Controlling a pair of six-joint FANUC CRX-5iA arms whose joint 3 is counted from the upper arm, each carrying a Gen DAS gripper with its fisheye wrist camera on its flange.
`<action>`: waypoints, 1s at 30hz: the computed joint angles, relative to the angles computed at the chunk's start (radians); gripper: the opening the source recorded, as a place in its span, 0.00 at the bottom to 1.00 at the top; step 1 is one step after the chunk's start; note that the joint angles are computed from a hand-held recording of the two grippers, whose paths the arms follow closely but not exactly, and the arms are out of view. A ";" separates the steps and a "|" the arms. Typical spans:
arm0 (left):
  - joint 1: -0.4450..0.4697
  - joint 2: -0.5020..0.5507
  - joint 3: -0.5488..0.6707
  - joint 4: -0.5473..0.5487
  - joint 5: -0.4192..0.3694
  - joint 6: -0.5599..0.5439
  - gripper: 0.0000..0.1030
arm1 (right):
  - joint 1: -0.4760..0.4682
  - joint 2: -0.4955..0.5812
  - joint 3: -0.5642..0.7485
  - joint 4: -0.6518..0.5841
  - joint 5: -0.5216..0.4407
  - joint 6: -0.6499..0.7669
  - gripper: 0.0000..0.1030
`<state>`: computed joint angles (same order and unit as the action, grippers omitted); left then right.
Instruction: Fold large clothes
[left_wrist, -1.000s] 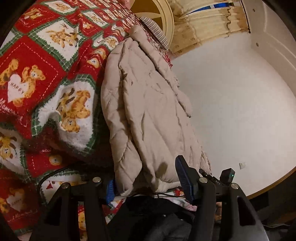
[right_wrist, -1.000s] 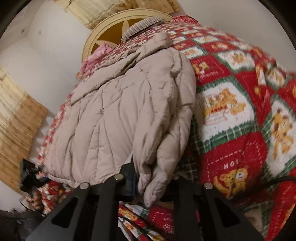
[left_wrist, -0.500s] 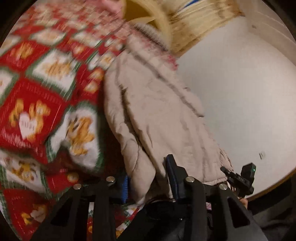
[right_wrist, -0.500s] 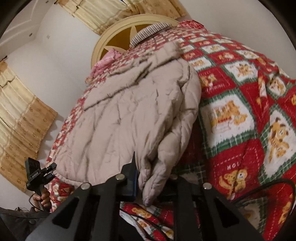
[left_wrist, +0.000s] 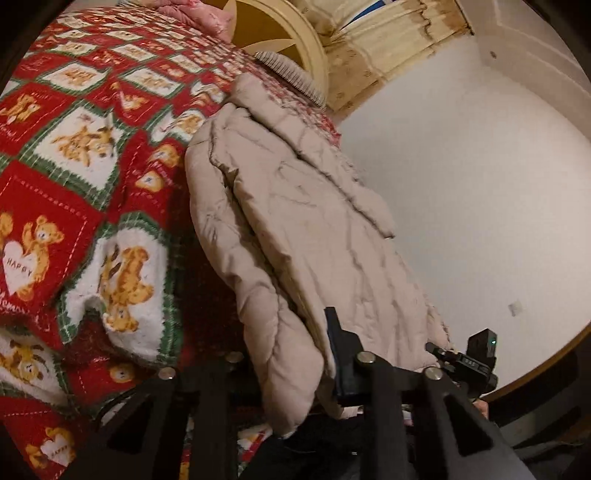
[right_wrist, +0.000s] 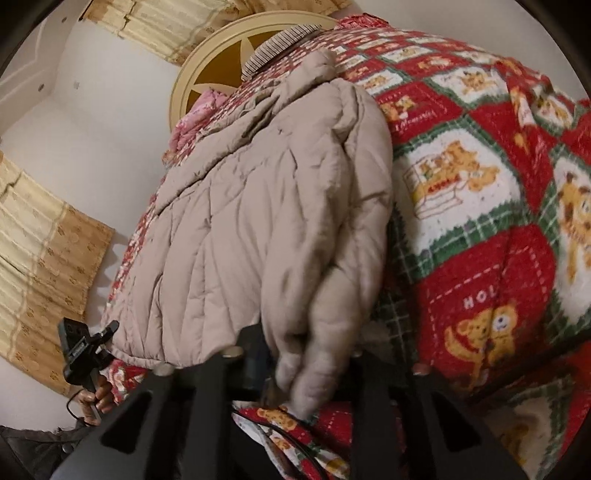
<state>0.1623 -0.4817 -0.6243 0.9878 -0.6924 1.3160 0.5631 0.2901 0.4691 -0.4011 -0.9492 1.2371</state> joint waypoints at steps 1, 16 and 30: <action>-0.004 -0.005 -0.006 0.035 0.007 -0.027 0.20 | 0.000 -0.005 0.001 -0.003 0.002 0.004 0.16; -0.178 -0.049 0.060 0.495 0.107 -0.434 0.17 | -0.040 -0.217 -0.043 -0.180 0.132 0.128 0.15; 0.009 0.088 0.268 0.158 0.151 -0.263 0.17 | -0.014 0.051 0.366 -0.100 0.078 0.064 0.15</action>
